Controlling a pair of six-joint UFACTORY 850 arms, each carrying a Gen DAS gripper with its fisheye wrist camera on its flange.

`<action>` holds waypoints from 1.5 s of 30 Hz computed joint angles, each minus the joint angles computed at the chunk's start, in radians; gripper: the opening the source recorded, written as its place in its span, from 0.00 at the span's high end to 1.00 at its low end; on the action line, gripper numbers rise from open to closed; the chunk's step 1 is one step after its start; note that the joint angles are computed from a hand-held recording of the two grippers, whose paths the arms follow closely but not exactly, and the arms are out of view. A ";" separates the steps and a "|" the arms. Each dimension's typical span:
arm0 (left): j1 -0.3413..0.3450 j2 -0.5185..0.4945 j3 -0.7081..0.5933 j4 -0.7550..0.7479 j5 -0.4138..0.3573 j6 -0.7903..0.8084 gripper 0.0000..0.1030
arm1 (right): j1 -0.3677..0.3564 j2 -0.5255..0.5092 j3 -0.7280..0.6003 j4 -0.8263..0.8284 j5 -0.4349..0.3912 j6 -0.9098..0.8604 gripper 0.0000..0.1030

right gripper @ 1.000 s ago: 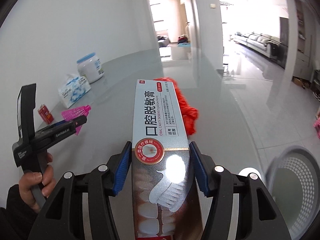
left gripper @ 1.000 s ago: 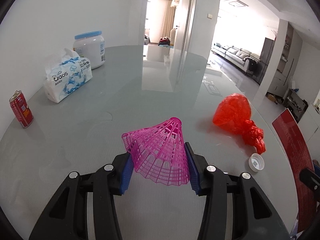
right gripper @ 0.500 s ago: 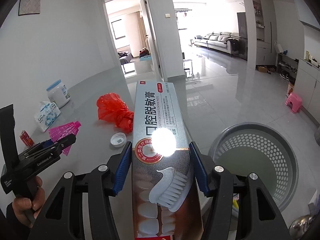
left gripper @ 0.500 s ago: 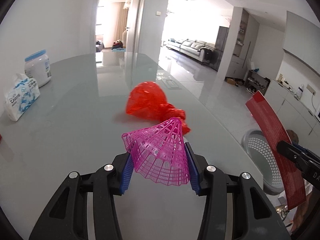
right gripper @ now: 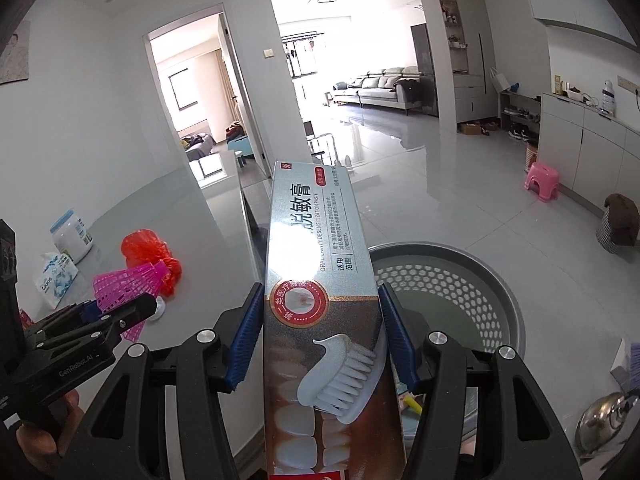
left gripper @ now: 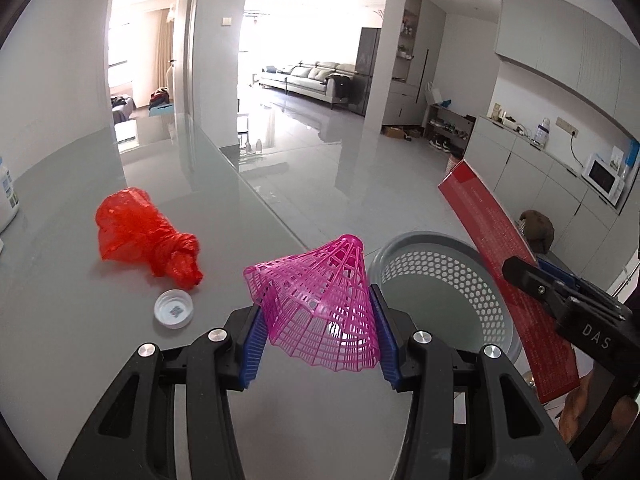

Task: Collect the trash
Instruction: 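Carry the shuttlecock and toothpaste box in both tools over the grey basket, then open both tools to drop the shuttlecock and box into the basket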

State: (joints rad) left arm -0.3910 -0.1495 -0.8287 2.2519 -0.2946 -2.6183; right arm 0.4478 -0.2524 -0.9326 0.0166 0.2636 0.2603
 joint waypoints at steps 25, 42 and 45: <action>-0.115 -0.354 -0.380 -0.601 0.130 0.737 0.55 | -0.192 -0.108 0.019 -0.533 0.062 0.625 0.46; -0.104 -0.344 -0.363 -0.597 0.122 0.691 0.33 | -0.203 -0.129 -0.033 -0.702 0.042 0.763 0.32; -0.101 -0.335 -0.355 -0.592 0.124 0.678 0.33 | -0.205 -0.121 -0.024 -0.690 0.060 0.765 0.30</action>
